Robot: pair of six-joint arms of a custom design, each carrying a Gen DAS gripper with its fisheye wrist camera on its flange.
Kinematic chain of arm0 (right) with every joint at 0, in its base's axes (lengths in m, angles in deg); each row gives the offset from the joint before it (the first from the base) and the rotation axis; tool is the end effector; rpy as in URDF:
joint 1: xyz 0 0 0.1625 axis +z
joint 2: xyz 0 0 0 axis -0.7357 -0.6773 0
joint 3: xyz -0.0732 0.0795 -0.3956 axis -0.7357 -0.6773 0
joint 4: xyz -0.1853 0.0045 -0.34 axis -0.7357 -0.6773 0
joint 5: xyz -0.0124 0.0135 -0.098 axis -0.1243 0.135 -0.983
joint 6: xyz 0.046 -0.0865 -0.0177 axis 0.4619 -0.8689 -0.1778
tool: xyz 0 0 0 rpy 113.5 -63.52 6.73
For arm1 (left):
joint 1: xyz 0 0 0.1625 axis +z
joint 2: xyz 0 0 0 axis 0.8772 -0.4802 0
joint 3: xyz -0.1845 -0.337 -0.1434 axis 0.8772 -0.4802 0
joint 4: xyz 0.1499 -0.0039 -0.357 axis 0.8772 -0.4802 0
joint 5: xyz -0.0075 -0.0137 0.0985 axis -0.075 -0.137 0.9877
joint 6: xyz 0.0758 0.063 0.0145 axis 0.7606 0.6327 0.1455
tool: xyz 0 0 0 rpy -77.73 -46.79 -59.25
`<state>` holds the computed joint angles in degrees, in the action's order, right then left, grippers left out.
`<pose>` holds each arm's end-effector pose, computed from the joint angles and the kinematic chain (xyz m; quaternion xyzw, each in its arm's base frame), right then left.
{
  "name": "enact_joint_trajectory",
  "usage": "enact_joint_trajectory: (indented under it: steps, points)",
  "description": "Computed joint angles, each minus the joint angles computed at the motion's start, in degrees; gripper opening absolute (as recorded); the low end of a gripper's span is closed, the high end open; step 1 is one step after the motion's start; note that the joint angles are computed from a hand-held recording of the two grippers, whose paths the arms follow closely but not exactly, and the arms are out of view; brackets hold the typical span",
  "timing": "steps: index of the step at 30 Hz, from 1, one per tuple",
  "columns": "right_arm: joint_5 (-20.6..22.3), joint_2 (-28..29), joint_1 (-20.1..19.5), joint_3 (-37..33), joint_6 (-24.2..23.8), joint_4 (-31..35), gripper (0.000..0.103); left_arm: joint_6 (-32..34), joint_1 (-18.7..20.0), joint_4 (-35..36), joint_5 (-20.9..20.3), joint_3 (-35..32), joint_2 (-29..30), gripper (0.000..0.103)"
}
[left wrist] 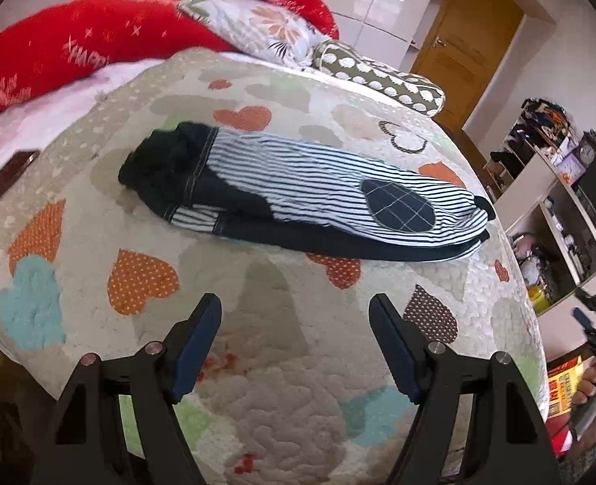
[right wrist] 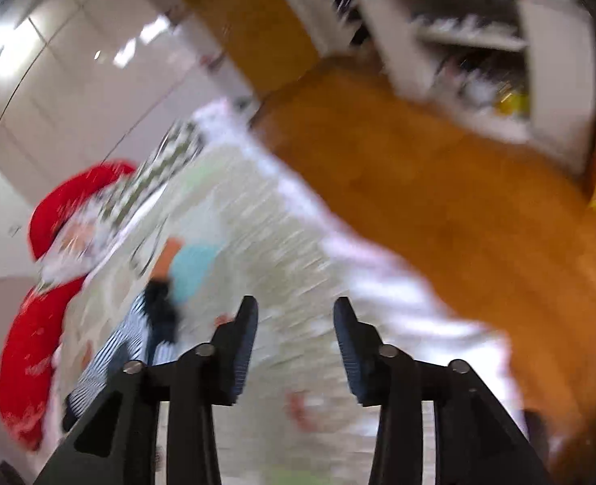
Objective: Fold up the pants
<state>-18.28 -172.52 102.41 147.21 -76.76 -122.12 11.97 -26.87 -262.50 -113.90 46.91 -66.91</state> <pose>-0.0886 -0.3475 0.3718 -0.2069 -0.8025 0.5085 0.2337 -0.2513 -0.4190 0.0362 0.1234 0.9159 -0.2986 0.2381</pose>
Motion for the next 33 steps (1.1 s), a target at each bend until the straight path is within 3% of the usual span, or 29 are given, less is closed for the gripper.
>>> enact_joint_trajectory:
  steps: [3,7,10,19,33]
  points:
    - [1.6,-3.3,-1.0,2.4,-2.2,-1.6,0.051,-0.8,-2.4,2.6,2.3,-0.6,0.4,0.075]
    - [-0.5,-0.8,4.5,3.6,-7.1,-3.0,0.056,-1.3,-5.8,7.6,6.8,-1.6,0.8,0.075]
    - [-0.6,2.4,6.9,3.8,-9.9,-2.7,0.057,-1.6,-7.5,10.3,9.8,-2.3,1.5,0.082]
    - [-4.6,12.5,10.5,5.0,-16.5,-6.7,0.057,-2.3,-7.3,13.6,9.3,-3.7,2.5,0.082]
    - [-4.4,13.4,9.5,5.4,-16.7,-5.8,0.057,-3.6,-6.6,15.3,8.6,-3.9,2.5,0.082]
